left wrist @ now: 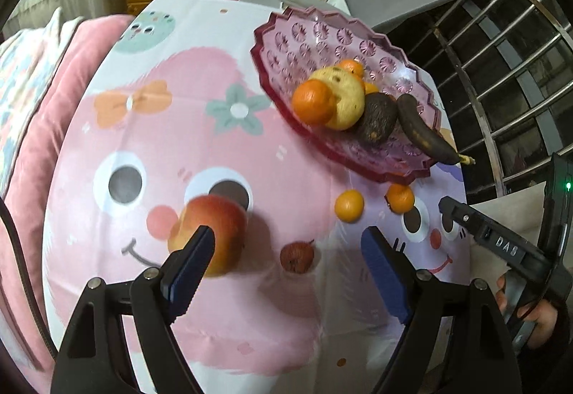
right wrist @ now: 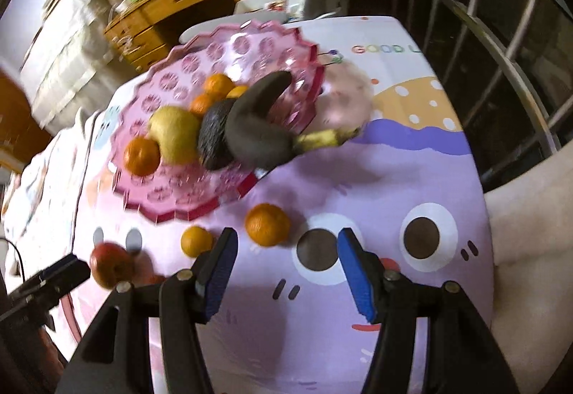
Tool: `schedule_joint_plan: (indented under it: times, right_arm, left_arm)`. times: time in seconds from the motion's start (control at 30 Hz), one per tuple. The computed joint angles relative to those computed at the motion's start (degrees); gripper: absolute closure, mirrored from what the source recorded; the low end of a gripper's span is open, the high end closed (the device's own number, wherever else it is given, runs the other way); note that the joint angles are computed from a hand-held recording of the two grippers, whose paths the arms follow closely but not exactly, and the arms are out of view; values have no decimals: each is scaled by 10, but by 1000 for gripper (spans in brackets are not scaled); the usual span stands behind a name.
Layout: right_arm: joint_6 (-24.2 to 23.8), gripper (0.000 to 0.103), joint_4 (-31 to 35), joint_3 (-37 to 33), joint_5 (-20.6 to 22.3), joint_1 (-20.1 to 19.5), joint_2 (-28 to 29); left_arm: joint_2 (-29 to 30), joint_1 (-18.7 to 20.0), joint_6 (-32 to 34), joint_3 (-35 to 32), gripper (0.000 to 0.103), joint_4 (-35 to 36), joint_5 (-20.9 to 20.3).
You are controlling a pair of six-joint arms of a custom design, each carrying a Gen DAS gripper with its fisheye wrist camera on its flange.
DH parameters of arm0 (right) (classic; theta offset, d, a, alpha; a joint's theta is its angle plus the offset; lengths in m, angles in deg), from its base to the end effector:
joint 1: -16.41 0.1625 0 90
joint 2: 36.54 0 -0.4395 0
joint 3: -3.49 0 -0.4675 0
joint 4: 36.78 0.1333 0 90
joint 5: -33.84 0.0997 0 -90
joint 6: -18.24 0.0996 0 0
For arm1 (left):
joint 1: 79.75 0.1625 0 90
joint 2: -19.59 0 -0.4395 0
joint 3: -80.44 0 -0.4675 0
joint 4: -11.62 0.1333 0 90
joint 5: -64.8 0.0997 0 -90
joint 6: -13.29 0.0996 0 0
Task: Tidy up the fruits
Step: 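Move the left tool to the red spiky fruit while the right tool reaches an orange, then close the left tool on the red fruit while the right tool closes on the orange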
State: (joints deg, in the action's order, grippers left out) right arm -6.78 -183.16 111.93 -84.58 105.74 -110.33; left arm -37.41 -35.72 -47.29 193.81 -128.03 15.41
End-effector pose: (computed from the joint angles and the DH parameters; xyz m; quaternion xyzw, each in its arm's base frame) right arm 0.0785 -0.6333 0.2743 0.1555 -0.9404 0.1246 0.2757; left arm -0.2854 -0.5514 0.0551 -0.0989 0.9312 -0.2448 0.2512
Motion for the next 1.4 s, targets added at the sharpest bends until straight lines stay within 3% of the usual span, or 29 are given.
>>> schedule_joint_plan:
  times: [0.13,0.37,0.77,0.83,1.13,1.4]
  right_arm:
    - [-69,45,-32,20,15,-7,-3]
    - [-236,45,-129,56,41,-20,1]
    - [-389,45,-205,75,77,-45,26]
    - [-401,45,-214,77,83,-48,30]
    - [-462,45,-250,94,107,-56,36]
    - [-450,61,-272,86,95,-53,50]
  left_arm:
    - [11,-4,-30,0,20,0,-7]
    - [45,-7,-69,-12,23,-7,-12]
    - [92,4,-143,-42,41,29,-2]
    - [96,6,-145,-43,49,28,-1]
    - [111,15,-159,-55,57,46,-1]
    - [112,20,-166,-49,73,43,-2]
